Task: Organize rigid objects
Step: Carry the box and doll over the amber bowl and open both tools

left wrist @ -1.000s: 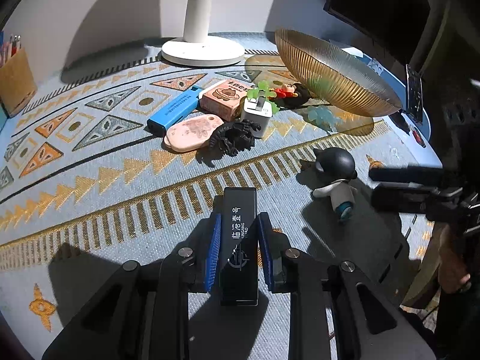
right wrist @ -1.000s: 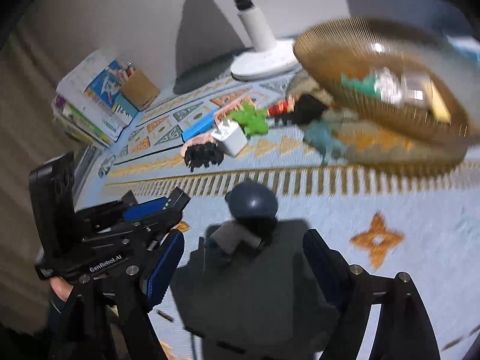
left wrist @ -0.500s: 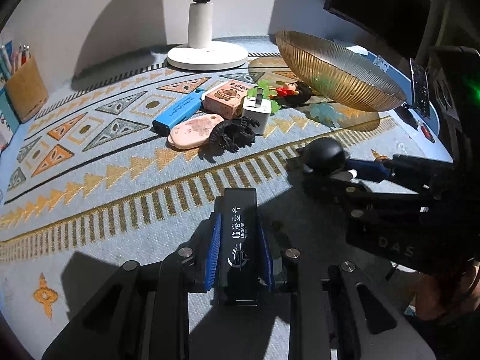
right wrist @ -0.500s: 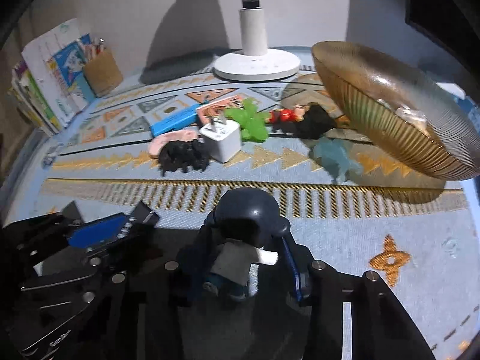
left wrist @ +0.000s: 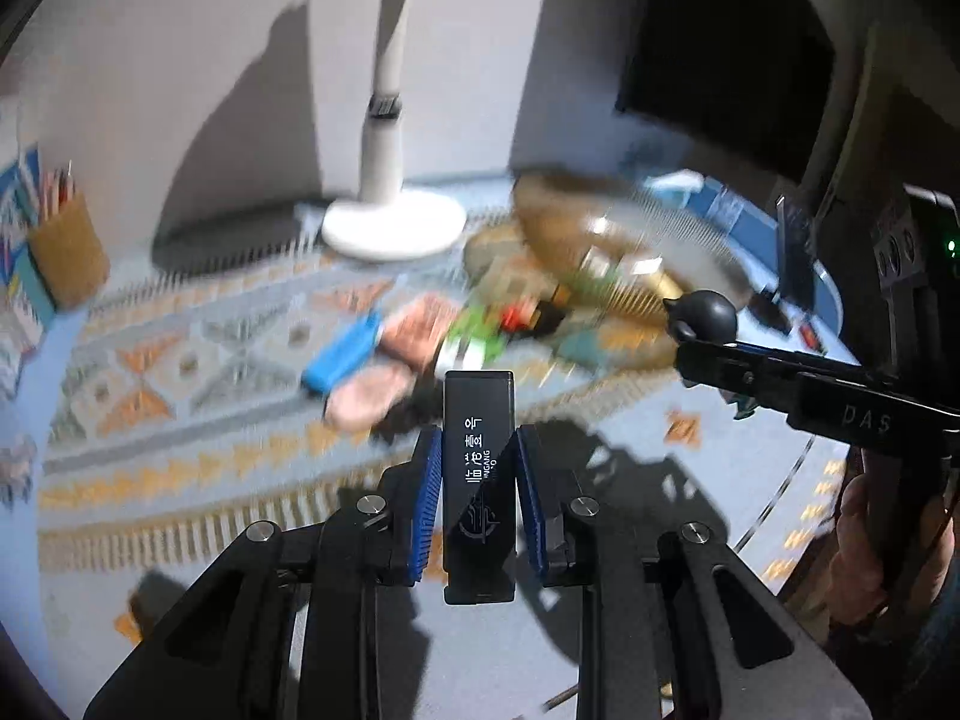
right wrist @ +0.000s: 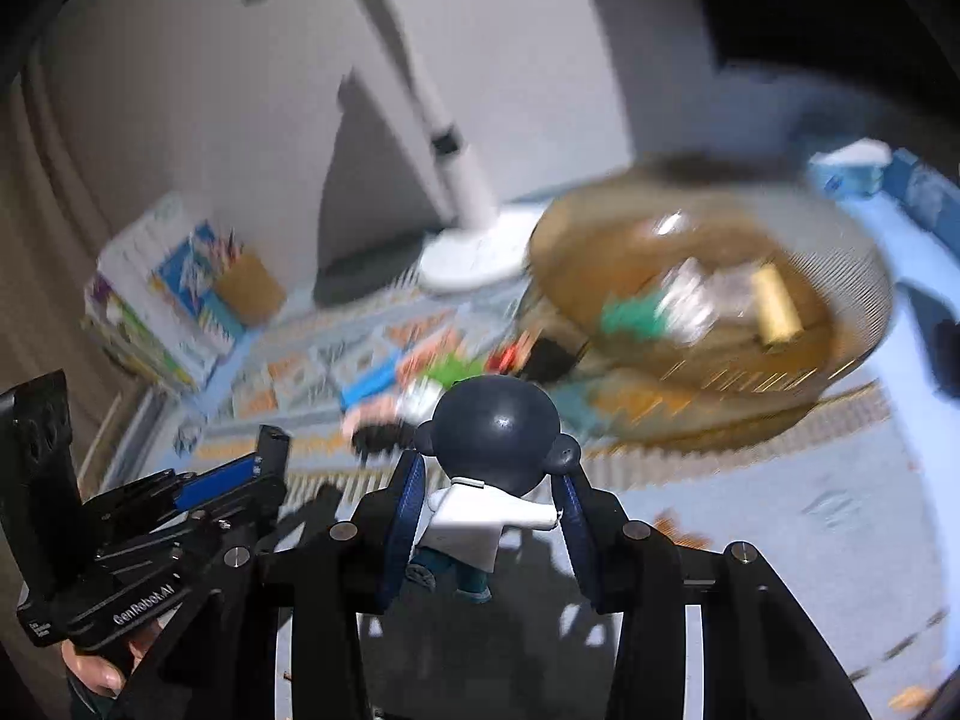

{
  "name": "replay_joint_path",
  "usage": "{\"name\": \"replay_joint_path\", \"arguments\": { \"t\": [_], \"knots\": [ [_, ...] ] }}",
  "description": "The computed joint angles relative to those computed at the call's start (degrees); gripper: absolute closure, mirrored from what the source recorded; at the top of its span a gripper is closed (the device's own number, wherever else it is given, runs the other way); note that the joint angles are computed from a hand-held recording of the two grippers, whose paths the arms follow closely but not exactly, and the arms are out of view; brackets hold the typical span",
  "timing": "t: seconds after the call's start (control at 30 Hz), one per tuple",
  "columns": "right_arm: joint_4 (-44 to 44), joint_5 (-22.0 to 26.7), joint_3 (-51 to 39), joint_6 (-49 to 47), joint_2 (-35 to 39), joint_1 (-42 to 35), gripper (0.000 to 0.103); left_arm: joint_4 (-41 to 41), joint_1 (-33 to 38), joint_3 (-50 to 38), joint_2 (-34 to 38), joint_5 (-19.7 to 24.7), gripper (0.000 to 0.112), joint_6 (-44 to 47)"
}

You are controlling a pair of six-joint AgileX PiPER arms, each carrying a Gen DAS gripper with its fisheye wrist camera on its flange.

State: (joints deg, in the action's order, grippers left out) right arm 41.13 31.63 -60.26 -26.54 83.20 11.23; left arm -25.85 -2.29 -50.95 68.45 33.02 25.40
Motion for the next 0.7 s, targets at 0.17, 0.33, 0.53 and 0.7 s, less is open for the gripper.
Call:
{"name": "replay_joint_path", "arguments": {
  "t": [0.17,0.33,0.53,0.7],
  "knots": [
    [0.3,2.6,-4.2,-0.7,-4.3,-9.5,0.060,4.1,-5.9,-11.3,2.3,0.9,0.091,-6.3],
    [-3.0,3.7,-12.6,2.8,-3.5,-16.8,0.060,5.0,-10.5,-27.6,10.5,3.5,0.091,-10.3],
    [-8.1,4.1,-19.0,7.7,3.3,-19.3,0.060,4.9,-14.2,-40.6,24.5,5.8,0.091,-13.3],
    [-9.7,6.2,-21.2,8.8,11.7,-19.8,0.060,6.3,-17.0,-44.7,35.7,7.3,0.091,-16.0]
  ]
}}
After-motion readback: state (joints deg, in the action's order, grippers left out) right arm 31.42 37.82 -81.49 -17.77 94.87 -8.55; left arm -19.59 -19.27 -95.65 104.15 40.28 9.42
